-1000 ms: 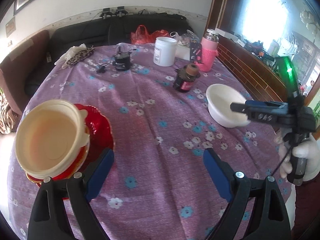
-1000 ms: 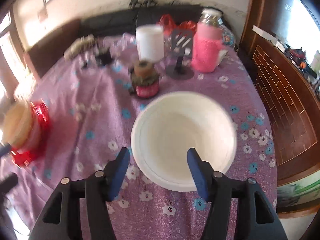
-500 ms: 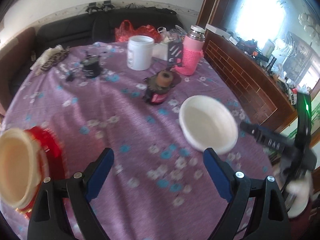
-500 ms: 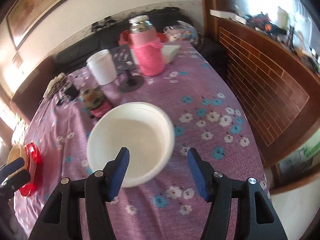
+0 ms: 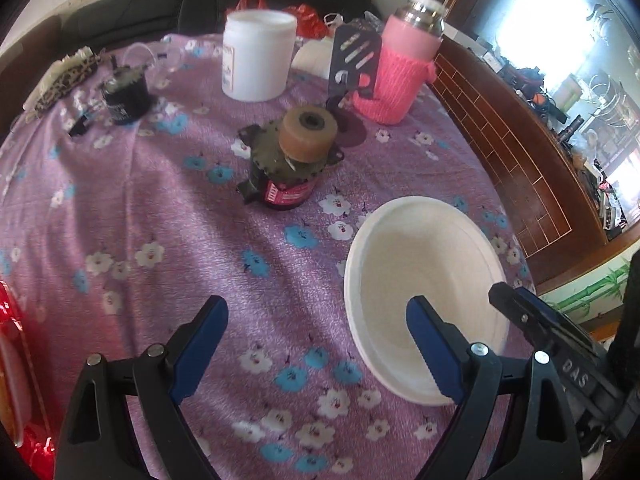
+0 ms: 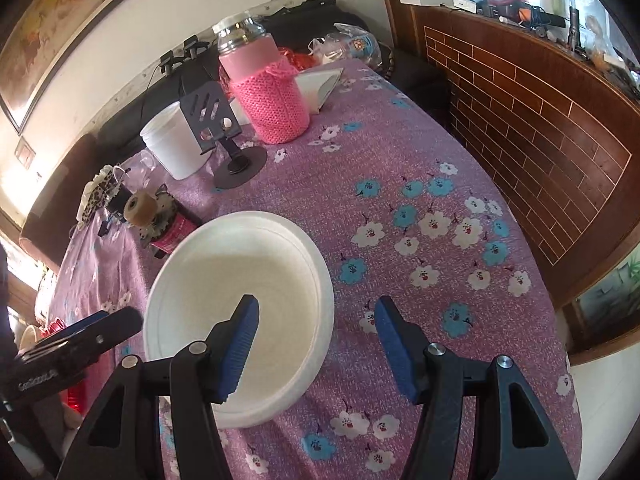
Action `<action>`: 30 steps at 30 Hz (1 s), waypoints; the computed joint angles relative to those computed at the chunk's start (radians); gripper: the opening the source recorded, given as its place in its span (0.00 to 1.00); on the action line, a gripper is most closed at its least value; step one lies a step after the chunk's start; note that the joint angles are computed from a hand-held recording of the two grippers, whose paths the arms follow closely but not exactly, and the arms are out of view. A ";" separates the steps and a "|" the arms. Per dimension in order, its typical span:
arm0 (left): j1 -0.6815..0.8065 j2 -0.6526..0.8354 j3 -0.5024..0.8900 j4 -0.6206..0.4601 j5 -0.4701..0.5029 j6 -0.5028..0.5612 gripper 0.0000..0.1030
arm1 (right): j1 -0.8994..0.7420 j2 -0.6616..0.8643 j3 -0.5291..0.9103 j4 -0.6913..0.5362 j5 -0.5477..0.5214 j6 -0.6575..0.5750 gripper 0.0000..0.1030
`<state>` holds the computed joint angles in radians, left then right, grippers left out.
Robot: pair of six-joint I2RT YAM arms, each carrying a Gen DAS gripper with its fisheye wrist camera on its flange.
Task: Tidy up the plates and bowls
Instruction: 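Grasp the white bowl rim with the left gripper while the right gripper holds it, then carry the white bowl with both grippers over the stacked red plates and bowls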
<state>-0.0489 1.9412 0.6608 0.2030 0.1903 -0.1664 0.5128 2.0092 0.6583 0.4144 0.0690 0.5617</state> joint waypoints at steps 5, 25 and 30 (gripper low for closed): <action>-0.011 0.065 0.055 -0.017 0.021 -0.004 0.68 | 0.001 0.029 0.011 0.010 -0.002 -0.005 0.61; -0.105 -0.007 -0.058 0.070 -0.074 0.011 0.12 | 0.065 0.019 -0.003 0.004 0.069 -0.016 0.15; -0.106 -0.107 -0.163 0.098 -0.087 -0.001 0.12 | 0.084 -0.027 -0.074 0.057 0.059 0.001 0.13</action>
<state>-0.1549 1.8342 0.4980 0.3013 0.1035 -0.1672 0.5969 1.9819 0.5844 0.4714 0.1279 0.5627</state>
